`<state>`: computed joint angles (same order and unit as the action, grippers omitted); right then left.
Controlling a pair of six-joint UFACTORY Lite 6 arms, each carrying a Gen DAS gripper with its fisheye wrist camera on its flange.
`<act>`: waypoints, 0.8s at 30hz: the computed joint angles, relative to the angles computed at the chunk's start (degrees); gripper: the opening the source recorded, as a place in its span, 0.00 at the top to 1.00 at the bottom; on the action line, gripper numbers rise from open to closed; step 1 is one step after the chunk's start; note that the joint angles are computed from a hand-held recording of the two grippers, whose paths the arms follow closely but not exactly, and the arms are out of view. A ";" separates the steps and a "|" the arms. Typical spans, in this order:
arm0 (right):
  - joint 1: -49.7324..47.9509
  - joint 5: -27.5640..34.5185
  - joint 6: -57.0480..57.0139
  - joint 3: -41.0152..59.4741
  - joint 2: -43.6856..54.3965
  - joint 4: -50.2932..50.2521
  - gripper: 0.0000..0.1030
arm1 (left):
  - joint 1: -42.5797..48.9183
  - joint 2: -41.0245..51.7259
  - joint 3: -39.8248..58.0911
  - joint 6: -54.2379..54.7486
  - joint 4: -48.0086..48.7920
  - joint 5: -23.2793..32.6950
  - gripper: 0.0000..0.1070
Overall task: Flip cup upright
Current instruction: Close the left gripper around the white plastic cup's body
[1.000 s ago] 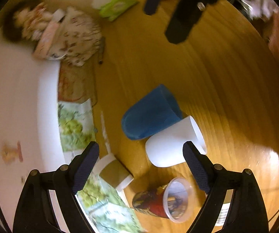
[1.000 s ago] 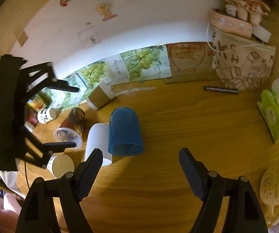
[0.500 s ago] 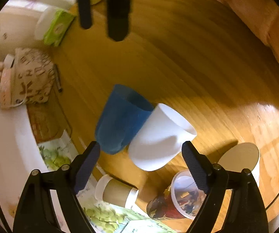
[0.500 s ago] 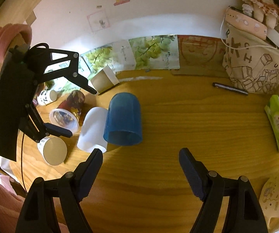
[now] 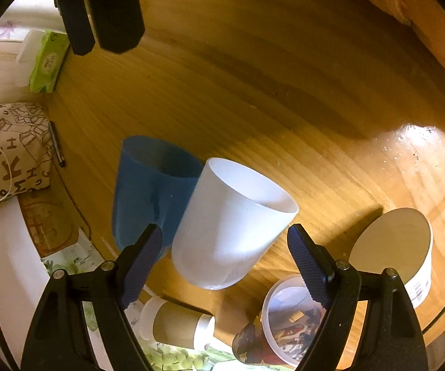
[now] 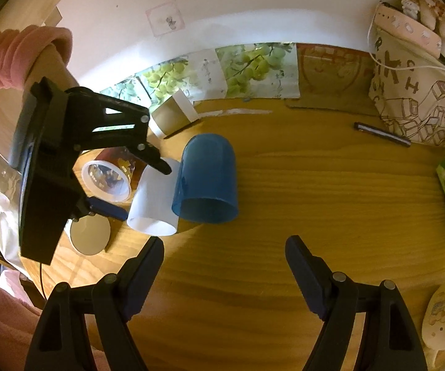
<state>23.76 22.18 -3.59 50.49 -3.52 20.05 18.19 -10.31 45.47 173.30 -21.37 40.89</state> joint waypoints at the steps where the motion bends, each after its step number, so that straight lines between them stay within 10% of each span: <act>1: -0.05 0.15 -0.18 0.07 0.19 0.16 0.21 | -0.05 0.16 -0.21 0.07 0.12 -0.41 0.20; 24: -3.20 2.53 -4.65 2.53 3.06 6.80 0.21 | -14.10 13.52 6.29 -16.44 7.54 -8.77 0.30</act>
<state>20.56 24.71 -8.24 53.02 -0.45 26.84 4.09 3.21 51.76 156.86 -13.84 32.12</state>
